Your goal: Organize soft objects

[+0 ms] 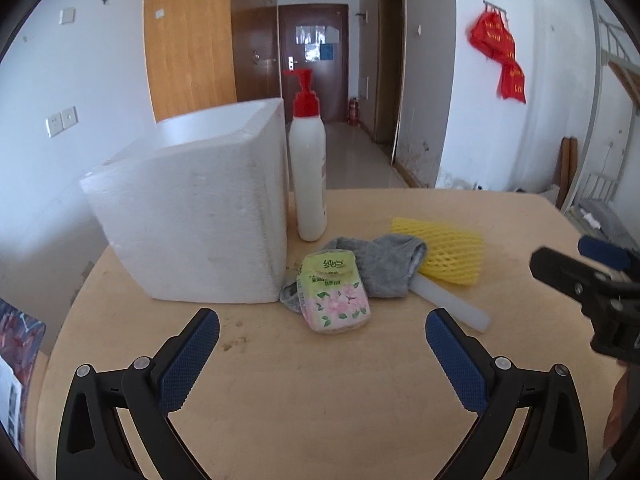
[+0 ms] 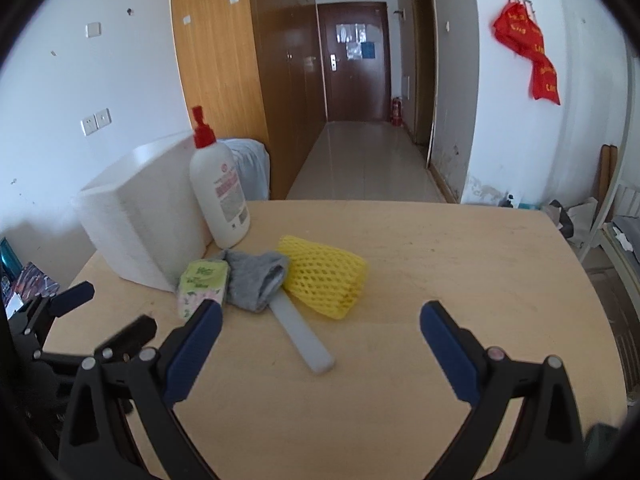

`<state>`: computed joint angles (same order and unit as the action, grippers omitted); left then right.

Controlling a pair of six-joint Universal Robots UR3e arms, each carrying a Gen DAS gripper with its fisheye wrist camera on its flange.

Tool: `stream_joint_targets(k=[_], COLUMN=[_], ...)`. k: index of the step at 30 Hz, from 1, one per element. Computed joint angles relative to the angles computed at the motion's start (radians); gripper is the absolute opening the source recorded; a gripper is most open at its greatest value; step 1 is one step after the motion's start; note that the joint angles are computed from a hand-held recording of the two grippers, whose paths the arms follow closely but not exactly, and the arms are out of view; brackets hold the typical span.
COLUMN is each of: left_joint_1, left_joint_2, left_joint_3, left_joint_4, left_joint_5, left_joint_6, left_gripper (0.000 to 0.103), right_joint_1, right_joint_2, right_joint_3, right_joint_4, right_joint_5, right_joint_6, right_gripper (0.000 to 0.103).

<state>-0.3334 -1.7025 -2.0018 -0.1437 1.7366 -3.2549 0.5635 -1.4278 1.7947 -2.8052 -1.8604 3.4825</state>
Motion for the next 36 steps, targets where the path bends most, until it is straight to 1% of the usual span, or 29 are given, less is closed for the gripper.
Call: stream_joint_targets(k=[4,6,10,12,16,18,21,24,27,30,31,33,35,36], left_joint_1=[0.001,0.012,0.017,0.024,0.035,0.032,0.045,0.043,0.041,0.05,0.051,0.057,0.062,0.06], left_joint_2=[-0.075,-0.103,-0.162,-0.18,-0.193,-0.214,-0.233,-0.26,-0.285,-0.294,-0.299,-0.302,-0.305,-0.311], left_joint_3=[0.066,0.091,0.147,0.163,0.165,0.184,0.207,0.236,0.272,0.282,0.283,0.29,0.296,0.301], left_joint_4=[-0.016,-0.028,-0.05,-0.067,-0.077,-0.083,-0.114,-0.121,-0.138,-0.155,-0.152,-0.173,-0.189,-0.193], left_joint_5=[0.009,-0.006,-0.005,-0.022,-0.043,-0.033,-0.053,-0.052,-0.052,-0.061,-0.058,-0.076,-0.09,-0.083], left_joint_6=[0.011,0.007,-0.006,-0.002,-0.003,0.007,0.003,0.005,0.013,0.004,0.004,0.007,0.011,0.011], left_gripper=[0.103,0.103,0.103,0.103,0.103,0.103,0.102,0.097,0.09,0.089,0.088,0.084,0.08,0.08], right_joint_1=[-0.039,-0.059,-0.093,-0.103,-0.124,-0.135,-0.143,-0.161,-0.166,-0.157,-0.169,-0.176,-0.194,-0.196], right_joint_2=[0.06,0.089,0.126,0.143,0.153,0.166,0.181,0.198,0.223,0.237,0.236,0.235,0.237,0.237], right_joint_3=[-0.076,-0.108,-0.138,-0.158,-0.144,-0.153,-0.159,-0.172,-0.207,-0.221,-0.217,-0.209,-0.206,-0.205], right_joint_4=[0.041,0.058,0.066,0.085,0.064,0.078,0.09,0.08,0.098,0.099,0.093,0.089,0.085,0.09], right_joint_5=[0.029,0.038,0.066,0.068,0.092,0.099,0.091,0.117,0.135,0.129,0.144,0.161,0.192,0.2], right_joint_6=[-0.022,-0.029,-0.046,-0.053,-0.064,-0.061,-0.054,-0.044,-0.031,-0.03,-0.041,-0.039,-0.04,-0.041], right_gripper=[0.101,0.101,0.101,0.101,0.101,0.101,0.101,0.101,0.101,0.1,0.1,0.1,0.098,0.094])
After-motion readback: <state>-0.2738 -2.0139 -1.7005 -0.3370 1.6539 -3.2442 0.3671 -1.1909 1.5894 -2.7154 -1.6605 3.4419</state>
